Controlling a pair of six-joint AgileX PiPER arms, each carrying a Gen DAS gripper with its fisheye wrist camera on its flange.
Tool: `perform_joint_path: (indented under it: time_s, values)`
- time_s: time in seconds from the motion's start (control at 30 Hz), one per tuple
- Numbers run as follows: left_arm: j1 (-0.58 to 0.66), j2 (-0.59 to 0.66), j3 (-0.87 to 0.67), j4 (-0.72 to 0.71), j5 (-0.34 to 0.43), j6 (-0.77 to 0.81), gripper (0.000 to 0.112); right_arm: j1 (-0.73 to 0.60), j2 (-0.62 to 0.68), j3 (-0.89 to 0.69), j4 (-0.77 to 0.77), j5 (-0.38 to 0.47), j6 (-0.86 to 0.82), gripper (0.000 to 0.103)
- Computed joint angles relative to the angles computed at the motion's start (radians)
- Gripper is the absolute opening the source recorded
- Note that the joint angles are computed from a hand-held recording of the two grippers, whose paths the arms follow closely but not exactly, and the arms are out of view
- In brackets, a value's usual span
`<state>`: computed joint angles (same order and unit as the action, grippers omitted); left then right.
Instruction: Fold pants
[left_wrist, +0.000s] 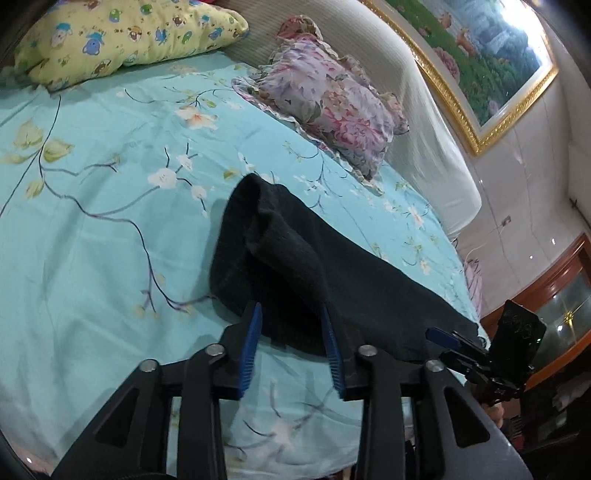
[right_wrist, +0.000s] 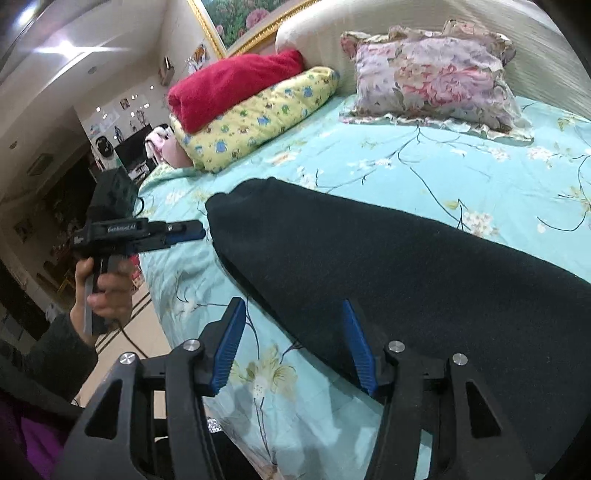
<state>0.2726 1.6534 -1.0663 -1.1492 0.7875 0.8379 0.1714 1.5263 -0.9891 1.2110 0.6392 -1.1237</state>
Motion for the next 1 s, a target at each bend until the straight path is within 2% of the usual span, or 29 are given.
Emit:
perform_joint_path:
  time_s: [0.13,0.2,0.33,0.63,0.83,1.0]
  values:
    - [-0.007,-0.03,0.021,0.006,-0.008,-0.045,0.044,-0.005,-0.011,0.003,0.0,0.004,0.015,0.056]
    - [-0.009,-0.031,0.017,0.018,-0.012,-0.09,0.056,-0.007,-0.013,0.001,-0.011,0.003,0.03,0.056]
    - [-0.015,-0.028,0.003,0.06,-0.019,-0.239,0.069,-0.033,-0.006,-0.01,0.004,0.023,0.046,0.056]
    - [-0.063,-0.006,-0.046,0.187,-0.06,-0.511,0.07,-0.137,0.091,-0.184,-0.092,0.052,0.252,0.056]
    - [-0.132,0.034,-0.093,0.363,-0.15,-0.795,0.071,-0.182,0.215,-0.375,-0.178,0.09,0.413,0.056]
    - [-0.138,0.079,-0.119,0.308,-0.133,-0.779,0.071,-0.19,0.326,-0.535,-0.267,0.154,0.503,0.056]
